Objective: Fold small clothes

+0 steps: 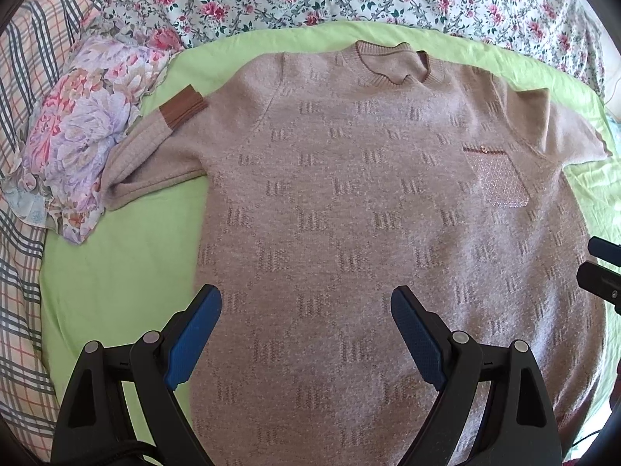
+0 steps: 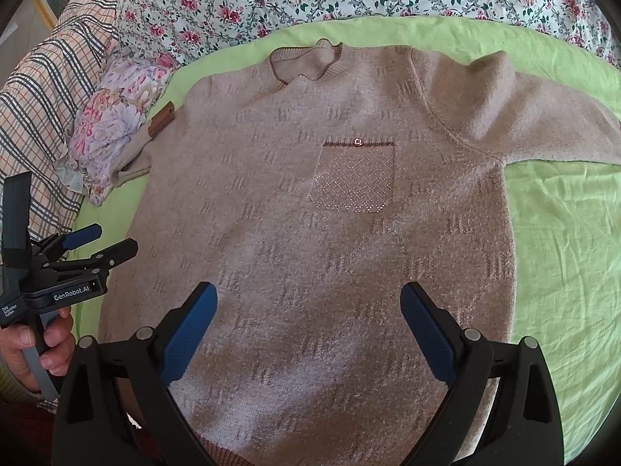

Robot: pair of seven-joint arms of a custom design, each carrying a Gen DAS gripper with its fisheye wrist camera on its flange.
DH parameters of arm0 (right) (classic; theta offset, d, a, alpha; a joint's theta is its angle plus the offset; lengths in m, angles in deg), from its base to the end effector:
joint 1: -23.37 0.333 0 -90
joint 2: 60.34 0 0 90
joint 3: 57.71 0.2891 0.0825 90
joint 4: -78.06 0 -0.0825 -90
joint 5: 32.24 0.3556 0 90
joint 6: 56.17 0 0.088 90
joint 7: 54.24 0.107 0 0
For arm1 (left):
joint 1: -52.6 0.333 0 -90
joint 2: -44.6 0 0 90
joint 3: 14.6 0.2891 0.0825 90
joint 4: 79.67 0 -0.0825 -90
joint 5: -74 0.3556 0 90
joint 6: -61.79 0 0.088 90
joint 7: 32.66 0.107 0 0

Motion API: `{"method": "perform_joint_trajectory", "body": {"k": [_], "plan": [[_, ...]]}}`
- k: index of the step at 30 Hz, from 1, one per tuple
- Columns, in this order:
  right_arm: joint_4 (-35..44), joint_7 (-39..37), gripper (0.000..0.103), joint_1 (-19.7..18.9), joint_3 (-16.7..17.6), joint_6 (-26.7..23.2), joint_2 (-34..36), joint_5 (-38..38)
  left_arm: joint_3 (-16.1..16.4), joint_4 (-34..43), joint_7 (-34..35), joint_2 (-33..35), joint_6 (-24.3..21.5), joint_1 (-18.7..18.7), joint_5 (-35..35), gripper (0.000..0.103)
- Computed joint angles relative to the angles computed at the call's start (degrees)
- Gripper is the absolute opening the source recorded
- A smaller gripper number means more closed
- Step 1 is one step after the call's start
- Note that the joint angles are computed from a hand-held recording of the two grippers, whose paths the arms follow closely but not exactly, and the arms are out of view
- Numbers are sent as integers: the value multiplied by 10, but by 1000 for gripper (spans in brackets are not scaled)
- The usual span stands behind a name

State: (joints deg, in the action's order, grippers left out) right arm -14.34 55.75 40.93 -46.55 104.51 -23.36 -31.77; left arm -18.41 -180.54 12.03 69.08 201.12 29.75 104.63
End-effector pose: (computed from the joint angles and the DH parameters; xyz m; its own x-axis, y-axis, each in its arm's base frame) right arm 0.6237 0.3133 0.3132 0.1416 -0.9452 -0.2941 -0.8933 0.0060 -0.4493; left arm 0.5781 -0.2840 0.3417 0.0015 -0.9876 -0.1572 -0.9163 0.0616 -0.3958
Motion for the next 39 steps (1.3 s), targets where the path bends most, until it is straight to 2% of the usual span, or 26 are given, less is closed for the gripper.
{"method": "perform_joint_trajectory", "body": {"k": [6,9,13,16,21,23,25,27,31,35,36,38,39], "plan": [[-17,17,95,-15,-7,16,-3,12,1,20,9,19,-5,-1,-9,90],[-33,42,95,-20,-25,27,-11,9,6,39,14,34,-19,-4,-8,91],[-60,94,95,-32,-56,40,-27,0,15,84,23,66,-50,-9,-4,91],[-92,138,95,-51,-79,65,-45,-3,10,112,38,86,-46,2,-29,91],[-106,238,95,-59,-154,88,-54,-44,15,188,61,133,-58,2,-61,91],[-95,276,91,-72,-176,98,-46,-53,21,229,67,158,-75,-6,-64,91],[-70,301,76,-94,-185,99,-28,-56,24,278,78,187,-94,-10,-72,91],[-29,313,71,-126,-181,94,0,-55,32,324,81,215,-118,-21,-72,91],[76,307,70,-206,-143,87,76,-33,36,414,93,271,-164,-35,-81,91],[163,288,69,-252,-109,82,142,-10,35,478,110,311,-206,-43,-93,91],[179,291,63,-251,-115,78,153,-9,36,490,114,319,-212,-45,-94,91],[204,297,40,-240,-134,46,163,-17,37,507,121,330,-222,-47,-97,91],[204,285,19,-244,-125,38,159,-18,36,509,123,331,-221,-46,-100,91]]}}
